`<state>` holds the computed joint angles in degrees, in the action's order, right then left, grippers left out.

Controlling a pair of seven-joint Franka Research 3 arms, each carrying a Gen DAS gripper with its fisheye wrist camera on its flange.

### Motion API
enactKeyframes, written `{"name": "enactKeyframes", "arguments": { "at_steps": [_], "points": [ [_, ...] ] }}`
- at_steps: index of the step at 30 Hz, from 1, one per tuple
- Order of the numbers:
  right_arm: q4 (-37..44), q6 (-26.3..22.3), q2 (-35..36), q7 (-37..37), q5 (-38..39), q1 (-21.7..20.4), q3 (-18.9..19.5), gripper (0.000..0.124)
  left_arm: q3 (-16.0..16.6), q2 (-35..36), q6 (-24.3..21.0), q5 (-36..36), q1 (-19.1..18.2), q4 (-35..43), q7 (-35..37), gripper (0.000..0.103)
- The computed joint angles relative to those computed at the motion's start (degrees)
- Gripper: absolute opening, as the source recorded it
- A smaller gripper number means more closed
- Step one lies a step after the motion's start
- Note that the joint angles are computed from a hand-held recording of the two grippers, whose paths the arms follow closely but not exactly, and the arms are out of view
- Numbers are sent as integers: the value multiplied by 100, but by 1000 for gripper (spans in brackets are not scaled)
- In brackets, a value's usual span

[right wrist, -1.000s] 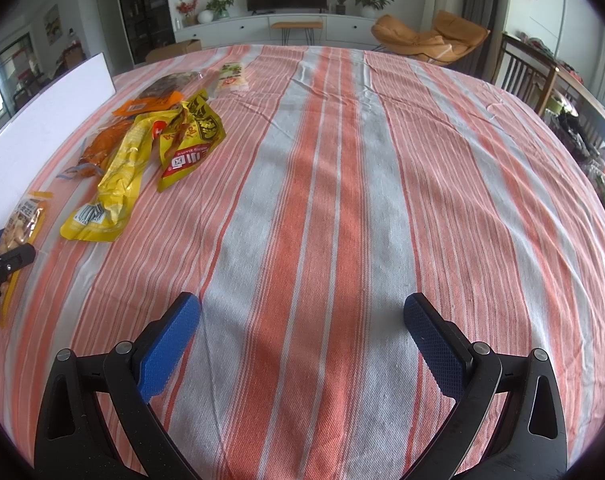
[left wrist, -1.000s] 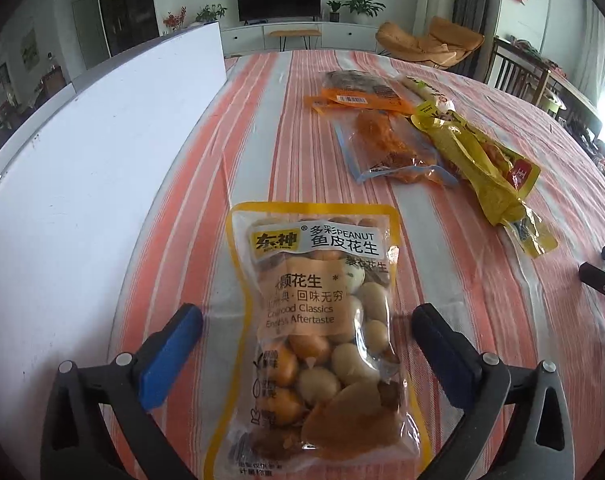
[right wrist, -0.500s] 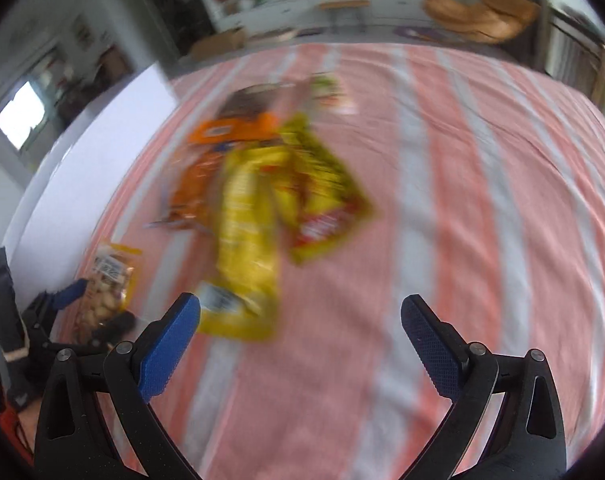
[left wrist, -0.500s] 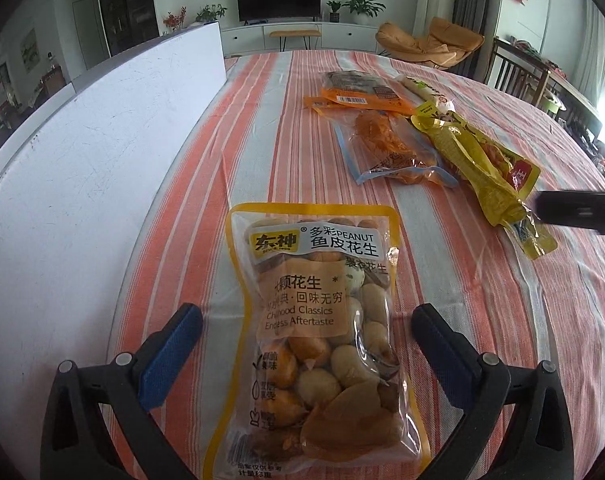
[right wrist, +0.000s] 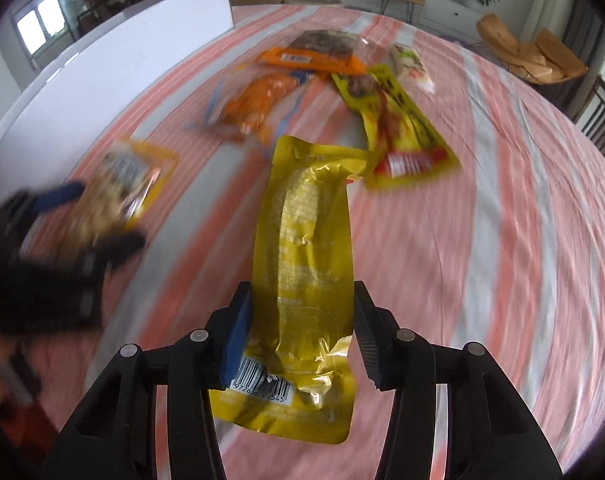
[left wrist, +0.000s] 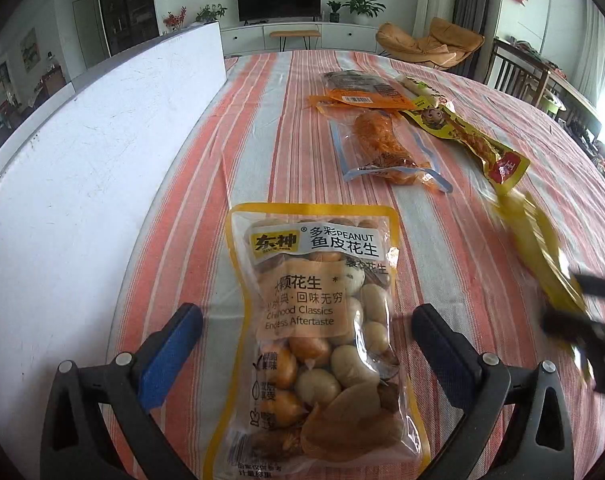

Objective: Organize snacks

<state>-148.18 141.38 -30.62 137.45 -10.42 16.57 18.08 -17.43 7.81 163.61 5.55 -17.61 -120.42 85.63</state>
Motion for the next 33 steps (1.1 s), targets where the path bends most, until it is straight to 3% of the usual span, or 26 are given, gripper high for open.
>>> {"name": "enactKeyframes", "arguments": {
  "at_steps": [4,9,11,12,17,33],
  "points": [
    [-712,-572,-1199,1405,-126,-116,697,51,1,-1,-2,13,-2,0,-12,103],
    [-939,-898,-1535,2054,-727,-535,797,55,-3,0,1,4,2,0,-7,103],
    [-1040,-612,-1476,1967,-759,-485,553,94,-3,4,1,5,2,2,-7,103],
    [-1110,-424,-1420,1813,-705,-415,373,99,-3,4,1,5,2,2,-7,103],
    [-1407,-144,-1706,1772,-781,-450,466,103,-4,1,-1,5,1,1,-8,103],
    [-1274,-144,-1517,1860,-813,-530,596,103,-4,2,2,5,2,1,-9,103]
  ]
}}
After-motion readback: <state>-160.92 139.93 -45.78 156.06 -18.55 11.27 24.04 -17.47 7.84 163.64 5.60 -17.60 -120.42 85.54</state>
